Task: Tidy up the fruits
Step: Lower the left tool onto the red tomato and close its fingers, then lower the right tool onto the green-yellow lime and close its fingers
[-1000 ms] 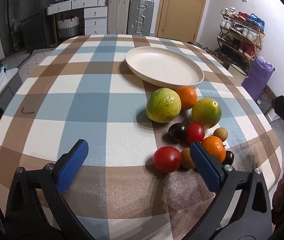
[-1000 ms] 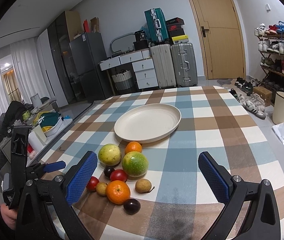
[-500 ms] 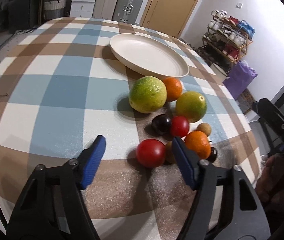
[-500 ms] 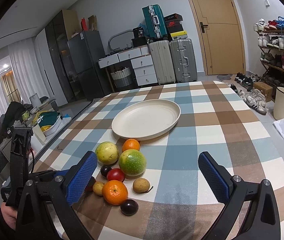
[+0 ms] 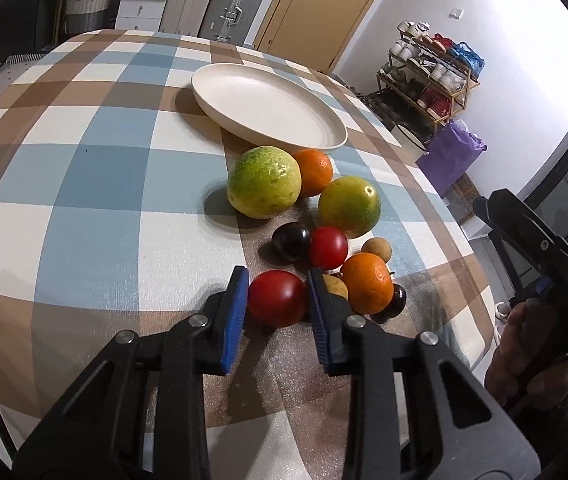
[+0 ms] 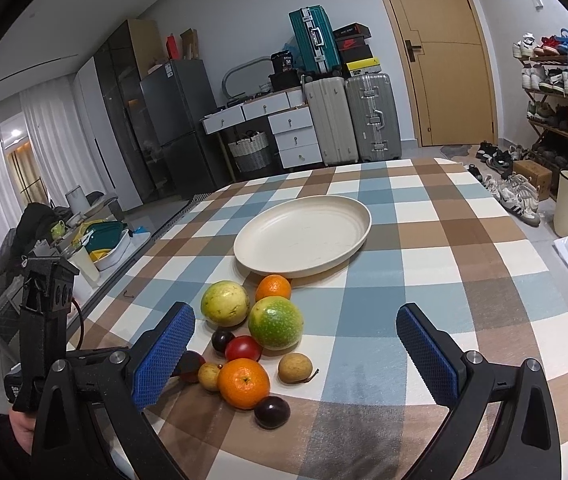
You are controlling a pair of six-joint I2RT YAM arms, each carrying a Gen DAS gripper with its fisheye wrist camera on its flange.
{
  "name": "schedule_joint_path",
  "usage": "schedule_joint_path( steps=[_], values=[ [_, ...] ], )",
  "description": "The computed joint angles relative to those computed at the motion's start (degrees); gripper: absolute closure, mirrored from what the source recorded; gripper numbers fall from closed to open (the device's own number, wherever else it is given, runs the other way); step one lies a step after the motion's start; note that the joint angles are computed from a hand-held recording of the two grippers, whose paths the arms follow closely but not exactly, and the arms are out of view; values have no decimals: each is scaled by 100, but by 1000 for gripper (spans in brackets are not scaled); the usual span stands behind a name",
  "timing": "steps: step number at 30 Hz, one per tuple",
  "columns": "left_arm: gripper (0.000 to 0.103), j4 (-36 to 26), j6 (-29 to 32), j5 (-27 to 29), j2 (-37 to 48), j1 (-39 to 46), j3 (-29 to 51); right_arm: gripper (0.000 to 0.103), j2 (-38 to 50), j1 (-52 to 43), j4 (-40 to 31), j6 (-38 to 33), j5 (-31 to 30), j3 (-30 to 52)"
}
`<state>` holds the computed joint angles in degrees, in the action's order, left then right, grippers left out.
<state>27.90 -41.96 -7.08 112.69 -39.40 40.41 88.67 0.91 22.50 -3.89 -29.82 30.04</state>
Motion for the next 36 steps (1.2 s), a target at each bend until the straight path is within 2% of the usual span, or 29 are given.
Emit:
schedule_joint_path(
  steps=[20,36],
  values=[
    [77,396,-70,136,-333,253,-489,0,315,152,-335,-7,107,282],
    [77,514,-72,353,-345,782,-572,0,1476,397,-1035,8,-117,1353]
  ],
)
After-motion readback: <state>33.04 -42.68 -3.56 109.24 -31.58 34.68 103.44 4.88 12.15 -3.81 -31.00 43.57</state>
